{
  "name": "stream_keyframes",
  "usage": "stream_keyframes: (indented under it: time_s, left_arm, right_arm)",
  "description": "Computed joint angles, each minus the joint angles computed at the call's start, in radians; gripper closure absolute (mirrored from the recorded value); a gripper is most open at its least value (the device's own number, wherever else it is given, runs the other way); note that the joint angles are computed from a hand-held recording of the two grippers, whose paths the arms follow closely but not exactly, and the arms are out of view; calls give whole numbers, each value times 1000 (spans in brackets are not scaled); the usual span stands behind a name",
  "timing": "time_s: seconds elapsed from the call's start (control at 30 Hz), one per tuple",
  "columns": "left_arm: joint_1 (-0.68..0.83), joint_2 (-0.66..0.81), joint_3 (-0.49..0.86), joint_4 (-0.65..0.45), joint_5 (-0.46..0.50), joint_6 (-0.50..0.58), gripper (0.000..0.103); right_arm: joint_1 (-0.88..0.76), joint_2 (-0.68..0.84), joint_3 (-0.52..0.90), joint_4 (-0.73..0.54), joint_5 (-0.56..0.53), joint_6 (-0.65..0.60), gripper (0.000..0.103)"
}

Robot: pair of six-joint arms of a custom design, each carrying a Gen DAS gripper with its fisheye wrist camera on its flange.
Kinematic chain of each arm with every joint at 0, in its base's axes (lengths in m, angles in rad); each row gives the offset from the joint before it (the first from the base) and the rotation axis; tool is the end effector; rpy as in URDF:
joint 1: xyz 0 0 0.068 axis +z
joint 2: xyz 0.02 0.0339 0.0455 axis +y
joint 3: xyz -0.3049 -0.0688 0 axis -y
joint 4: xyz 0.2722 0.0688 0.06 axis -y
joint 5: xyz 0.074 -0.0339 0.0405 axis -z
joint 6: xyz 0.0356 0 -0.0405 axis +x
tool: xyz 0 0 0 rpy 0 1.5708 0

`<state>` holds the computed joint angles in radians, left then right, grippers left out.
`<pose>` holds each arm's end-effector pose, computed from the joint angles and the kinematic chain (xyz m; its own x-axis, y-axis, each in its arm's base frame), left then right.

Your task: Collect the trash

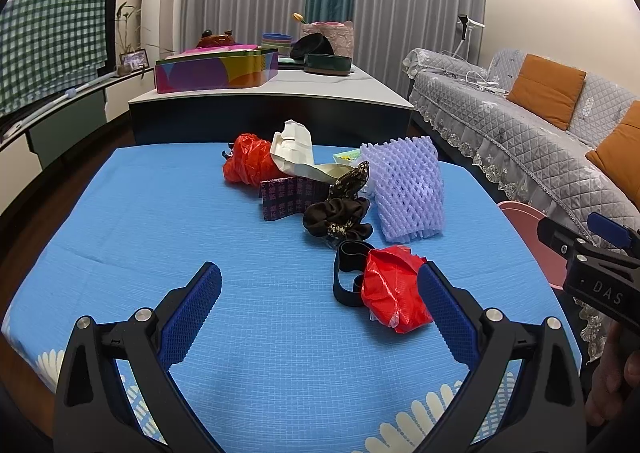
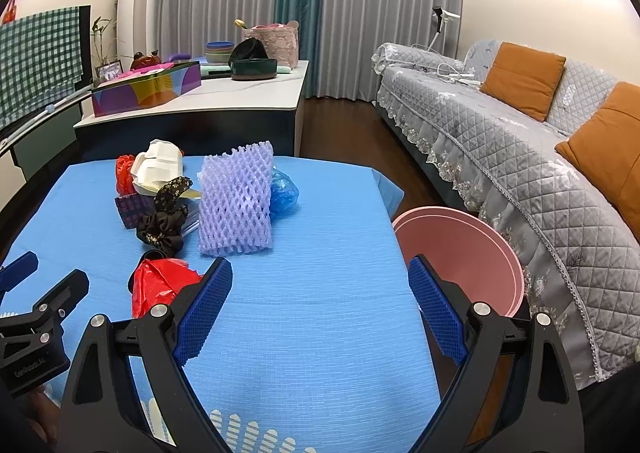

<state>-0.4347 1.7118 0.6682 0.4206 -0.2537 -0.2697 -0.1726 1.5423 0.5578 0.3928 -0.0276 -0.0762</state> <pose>0.3119 -0.1350 0.1470 -0.5694 -0.0200 -0.8218 0.0737 0.9944 -0.0752 0.2985 -0.0510 0.1636 -0.5592 0.0203 -0.8288 0.1069 0.9931 -0.0478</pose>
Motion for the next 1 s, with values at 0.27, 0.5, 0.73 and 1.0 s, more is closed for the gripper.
stream_keyframes:
  time_s: [0.27,0.5,0.73,1.0]
  left_arm:
    - [-2,-3,2,-5,-2,3,8]
    - [-2,-4,3,-7,-1,3,8]
    - [-3,-5,3,-9,-2,2,8]
    - [-3,-5,4,-9,-3,1,8]
  right_arm:
    - [-2,-1,-3,5,5,3,15]
    - [-1,-7,-6,7,7,0,15]
    - [-1,-9,-4,2,4,-1,15]
    - [2,-15,-8,6,5,-2,15]
